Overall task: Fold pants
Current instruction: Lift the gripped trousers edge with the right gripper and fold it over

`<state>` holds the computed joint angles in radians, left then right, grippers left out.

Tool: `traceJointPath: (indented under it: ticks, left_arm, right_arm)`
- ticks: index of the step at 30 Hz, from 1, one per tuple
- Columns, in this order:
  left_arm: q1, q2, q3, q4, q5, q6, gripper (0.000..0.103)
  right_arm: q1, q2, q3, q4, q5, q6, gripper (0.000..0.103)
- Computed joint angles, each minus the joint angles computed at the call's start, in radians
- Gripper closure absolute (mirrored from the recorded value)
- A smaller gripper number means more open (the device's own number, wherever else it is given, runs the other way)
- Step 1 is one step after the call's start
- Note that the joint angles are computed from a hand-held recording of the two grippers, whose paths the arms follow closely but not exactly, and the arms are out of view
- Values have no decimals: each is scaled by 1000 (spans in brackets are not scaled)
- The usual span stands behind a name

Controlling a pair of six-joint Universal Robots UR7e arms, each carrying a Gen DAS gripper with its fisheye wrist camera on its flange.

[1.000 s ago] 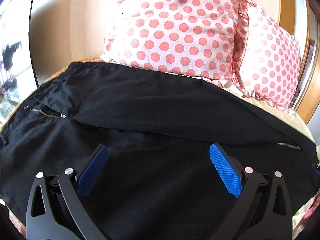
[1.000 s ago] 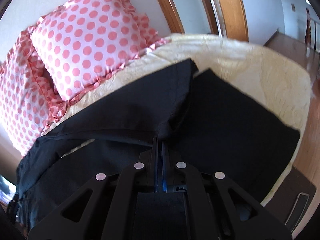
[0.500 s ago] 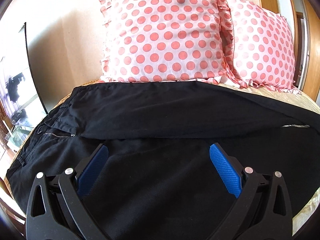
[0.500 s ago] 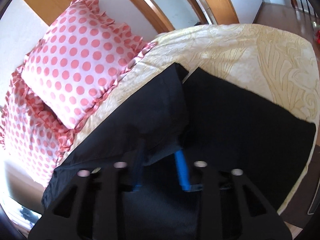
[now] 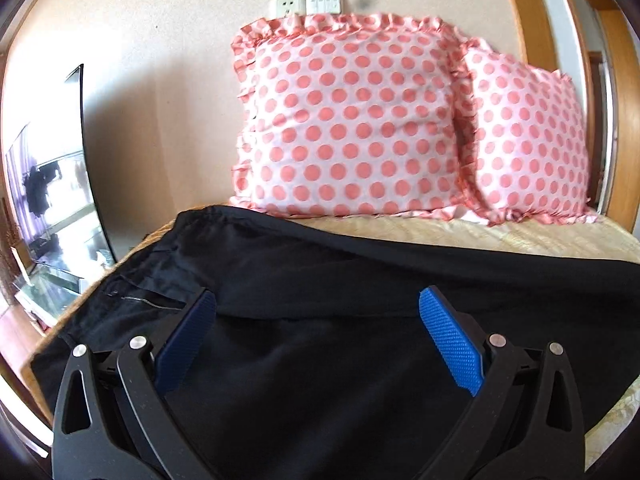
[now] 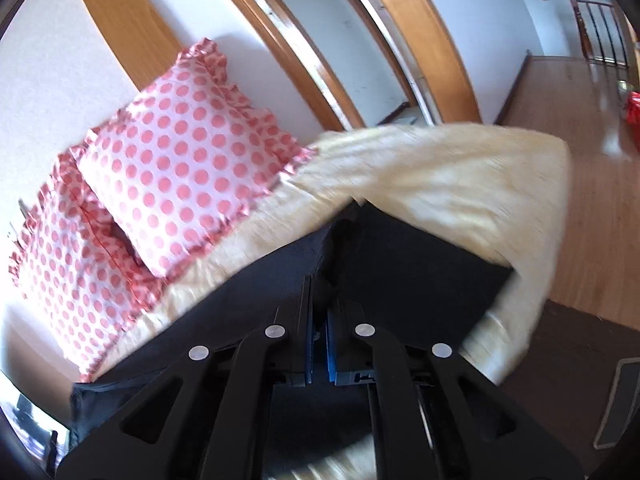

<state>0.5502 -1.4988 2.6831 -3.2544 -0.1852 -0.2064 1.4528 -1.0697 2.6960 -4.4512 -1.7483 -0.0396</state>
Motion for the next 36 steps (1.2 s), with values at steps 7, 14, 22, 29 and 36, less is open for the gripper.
traceJointPath:
  ticks: [7,14,22,29,36]
  left_arm:
    - [212,-112,-218,308,-186,-44,2]
    - [458,73,-558,411,-300,34,3]
    - [656,217,-920,837,-523,-267,37]
    - [717,242,-982,858,-541,-369,62]
    - [730,160,-901,726,-616,-342,98]
  right_arm:
    - [-11,58,-19,26,-59,-41,98]
    - [10,81,-33,12,-104,-111,98]
    - [36,75,-49,40,-149,-138,98]
    - [45,69,-56,57,-167,-155,98]
    - [34,55,-67,76,-142,-161,98]
